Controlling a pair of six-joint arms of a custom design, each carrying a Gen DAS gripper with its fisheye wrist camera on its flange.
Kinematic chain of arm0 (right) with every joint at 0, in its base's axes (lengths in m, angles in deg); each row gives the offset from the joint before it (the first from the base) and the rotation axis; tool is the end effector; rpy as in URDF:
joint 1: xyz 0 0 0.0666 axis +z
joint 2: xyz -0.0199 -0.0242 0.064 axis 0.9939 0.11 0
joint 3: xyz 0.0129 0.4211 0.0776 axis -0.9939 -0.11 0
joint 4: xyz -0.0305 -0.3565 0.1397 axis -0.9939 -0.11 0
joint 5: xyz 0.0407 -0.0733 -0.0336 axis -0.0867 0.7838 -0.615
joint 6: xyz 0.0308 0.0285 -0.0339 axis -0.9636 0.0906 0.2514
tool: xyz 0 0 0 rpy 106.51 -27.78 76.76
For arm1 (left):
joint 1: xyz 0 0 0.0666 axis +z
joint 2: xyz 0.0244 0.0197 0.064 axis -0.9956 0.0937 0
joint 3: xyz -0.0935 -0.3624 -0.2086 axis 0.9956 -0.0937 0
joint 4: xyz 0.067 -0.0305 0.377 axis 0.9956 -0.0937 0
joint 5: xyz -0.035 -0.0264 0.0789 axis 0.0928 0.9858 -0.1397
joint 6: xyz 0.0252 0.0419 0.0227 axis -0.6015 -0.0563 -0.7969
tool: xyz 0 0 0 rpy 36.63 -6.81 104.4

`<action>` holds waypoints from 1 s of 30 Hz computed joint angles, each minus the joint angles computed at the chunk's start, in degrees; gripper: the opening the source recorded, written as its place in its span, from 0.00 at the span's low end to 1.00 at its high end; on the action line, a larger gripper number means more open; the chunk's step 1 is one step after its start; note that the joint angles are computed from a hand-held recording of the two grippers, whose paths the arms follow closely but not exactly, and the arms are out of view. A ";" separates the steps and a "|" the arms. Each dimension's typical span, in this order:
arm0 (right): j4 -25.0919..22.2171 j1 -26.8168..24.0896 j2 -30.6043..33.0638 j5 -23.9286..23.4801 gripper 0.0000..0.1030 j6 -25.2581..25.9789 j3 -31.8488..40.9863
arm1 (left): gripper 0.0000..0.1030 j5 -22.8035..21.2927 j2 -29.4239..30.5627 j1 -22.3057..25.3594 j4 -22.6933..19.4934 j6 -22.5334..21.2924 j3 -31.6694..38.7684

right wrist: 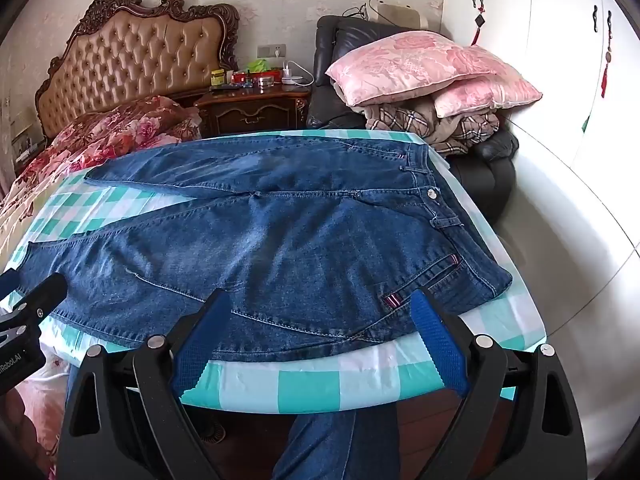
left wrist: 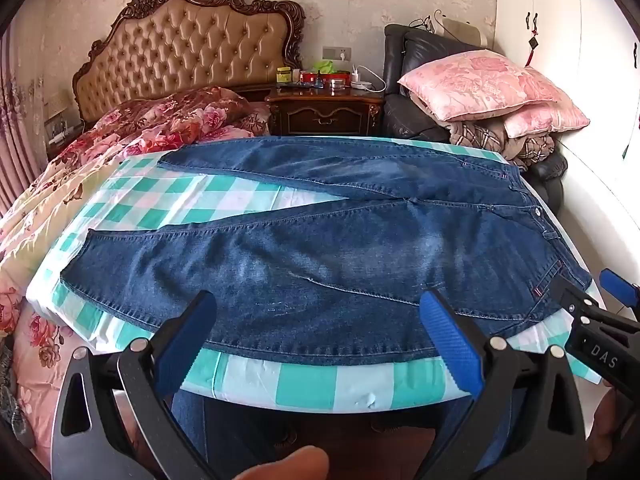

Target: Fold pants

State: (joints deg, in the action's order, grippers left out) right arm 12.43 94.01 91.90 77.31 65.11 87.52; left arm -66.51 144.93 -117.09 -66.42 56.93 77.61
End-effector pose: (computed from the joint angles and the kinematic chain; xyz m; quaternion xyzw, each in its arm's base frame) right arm 0.5443 0.0950 0.5812 -0.0376 0.9187 -0.0014 0.3931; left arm 0.5221 -0.3117 0.5988 -0.0833 0.9126 0.0380 0.3985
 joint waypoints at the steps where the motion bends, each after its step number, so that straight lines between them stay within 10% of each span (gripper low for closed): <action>1: -0.06 -0.01 0.03 -0.15 0.85 -0.09 0.03 | 0.99 -0.31 -0.19 -0.05 0.51 -0.11 -0.38; 30: 0.05 -0.03 -0.26 0.01 0.85 -0.01 0.06 | 0.99 0.20 -1.14 0.10 1.46 0.43 -2.18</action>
